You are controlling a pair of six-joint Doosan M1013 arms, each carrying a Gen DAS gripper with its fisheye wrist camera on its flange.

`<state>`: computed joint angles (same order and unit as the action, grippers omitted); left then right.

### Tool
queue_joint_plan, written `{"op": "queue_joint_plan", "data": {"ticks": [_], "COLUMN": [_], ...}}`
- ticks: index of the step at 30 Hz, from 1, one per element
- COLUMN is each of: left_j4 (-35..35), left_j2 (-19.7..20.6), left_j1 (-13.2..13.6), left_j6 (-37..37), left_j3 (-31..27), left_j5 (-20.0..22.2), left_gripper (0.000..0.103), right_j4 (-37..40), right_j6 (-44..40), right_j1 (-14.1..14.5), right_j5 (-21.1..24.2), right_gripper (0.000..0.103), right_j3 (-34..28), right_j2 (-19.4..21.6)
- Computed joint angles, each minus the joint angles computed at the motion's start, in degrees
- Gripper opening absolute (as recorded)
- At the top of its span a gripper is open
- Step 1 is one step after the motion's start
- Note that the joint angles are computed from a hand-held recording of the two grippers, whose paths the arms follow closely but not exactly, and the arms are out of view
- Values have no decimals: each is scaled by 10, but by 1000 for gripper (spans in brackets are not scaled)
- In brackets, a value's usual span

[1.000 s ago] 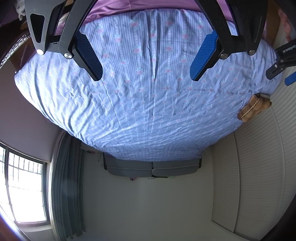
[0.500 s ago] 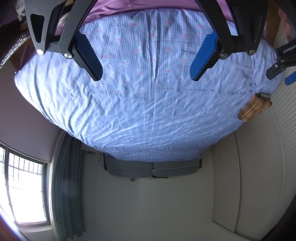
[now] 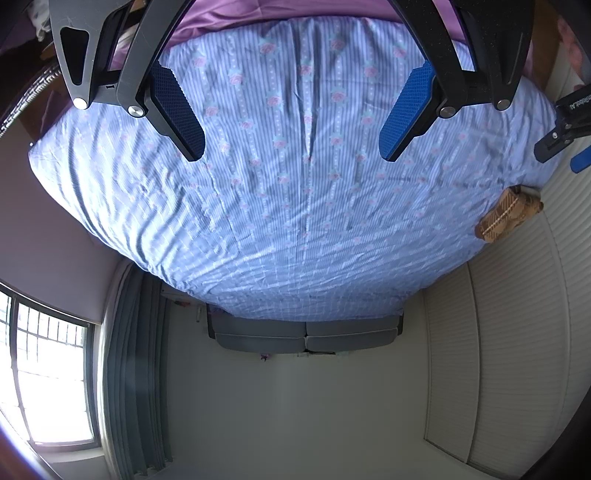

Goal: Fold small clothes

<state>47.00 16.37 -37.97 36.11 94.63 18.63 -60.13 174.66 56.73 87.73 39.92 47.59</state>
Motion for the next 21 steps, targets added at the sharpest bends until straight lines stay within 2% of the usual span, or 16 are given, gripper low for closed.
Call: {"op": "queue_joint_plan", "data": {"ticks": [5,12,15,18,21], "left_j4": [-2,-62,-51,-10,-6], "left_j2": [0,2,3,3,4], "left_j1": [0,4,3,1,-1], "left_j6": [3,59,51,13,14], "left_j3": [0,-4,-5,-3,-3], "left_j5": [-1,-2,2,5,7], "left_gripper": [103,103,103,103,103], "right_j4": [0,0,-2,-3,-2], "right_j6": [0,1,2,4,5], "right_j1": [0,0,0,1,1], "right_j5": [0,0,1,4,5], "right_gripper": [96,96,96,96,96], "right_j3": [1,-1,-1,-3,-3], "right_j2": [0,1,1,3,3]}}
